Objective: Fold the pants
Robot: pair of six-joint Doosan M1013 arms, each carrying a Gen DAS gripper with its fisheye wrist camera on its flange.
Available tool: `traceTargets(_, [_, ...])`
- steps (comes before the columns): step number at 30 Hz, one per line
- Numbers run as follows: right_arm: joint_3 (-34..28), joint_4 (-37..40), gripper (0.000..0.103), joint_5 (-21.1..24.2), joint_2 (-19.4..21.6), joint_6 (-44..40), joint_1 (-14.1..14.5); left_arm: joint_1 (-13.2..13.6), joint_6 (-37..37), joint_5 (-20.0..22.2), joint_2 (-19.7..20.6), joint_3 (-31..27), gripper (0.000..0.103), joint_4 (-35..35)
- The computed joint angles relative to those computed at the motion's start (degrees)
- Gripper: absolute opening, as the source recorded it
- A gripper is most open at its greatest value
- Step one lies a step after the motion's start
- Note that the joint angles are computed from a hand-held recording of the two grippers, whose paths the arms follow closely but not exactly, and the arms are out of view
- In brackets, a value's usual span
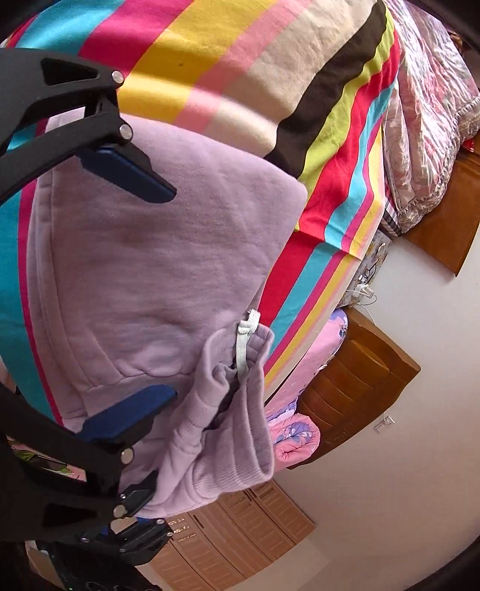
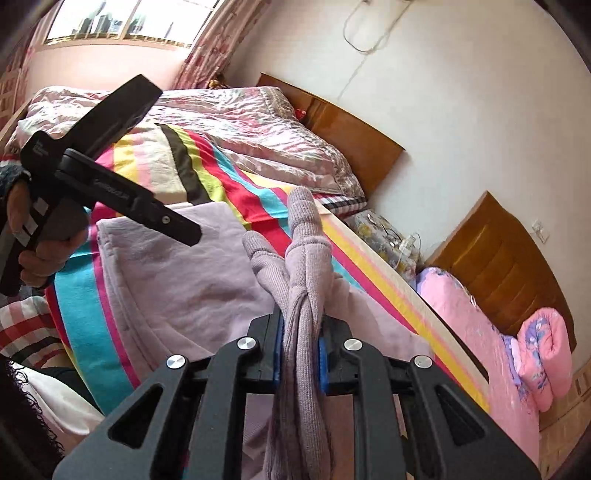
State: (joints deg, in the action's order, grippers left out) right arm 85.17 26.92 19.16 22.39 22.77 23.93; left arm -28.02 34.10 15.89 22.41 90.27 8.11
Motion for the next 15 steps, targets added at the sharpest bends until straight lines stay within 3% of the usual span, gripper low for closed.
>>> traceTargets(1, [0.4,1.3,0.016,1.4,0.2,-3.7,0.7,0.0,-6.8,0.1,-1.0,1.5,0.099,5.4])
traceTargets(3, [0.4,-3.2,0.017,5.0,1.8,-3.2,1.9,0.0,-18.0,1.4,-2.6,4.0,0.099,13.9])
traceTargets(4, [-0.3,-5.3,0.022,7.3,3.0,-1.5,2.1,0.2,-19.9,1.6,-3.2,5.1,0.099,14.5])
traceTargets(5, [-1.4,-5.0,0.035,11.1,4.1,-0.4,1.7,0.3,-21.4,2.0,-3.6,5.9,0.099,14.9])
traceTargets(7, [-3.8,3.2,0.053,19.3,4.9,-1.7,-0.3,0.5,-21.7,3.5,-4.0,6.3,0.099,14.4])
traceTargets(9, [-7.4,12.1,0.058,29.5,5.9,-1.8,-2.9,0.4,-21.1,3.8,-4.2,6.6,0.099,14.4])
traceTargets(10, [-8.6,15.5,0.058,31.9,6.2,-1.3,-3.9,0.4,-20.8,3.4,-4.2,6.7,0.099,14.4])
traceTargets(12, [-11.2,17.1,0.058,34.4,6.8,1.7,-4.7,0.2,-20.5,3.0,-3.8,6.3,0.099,14.7])
traceTargets(15, [-14.5,11.3,0.057,34.6,8.0,5.3,-3.3,-0.3,-21.8,2.4,-3.2,5.8,0.099,16.0])
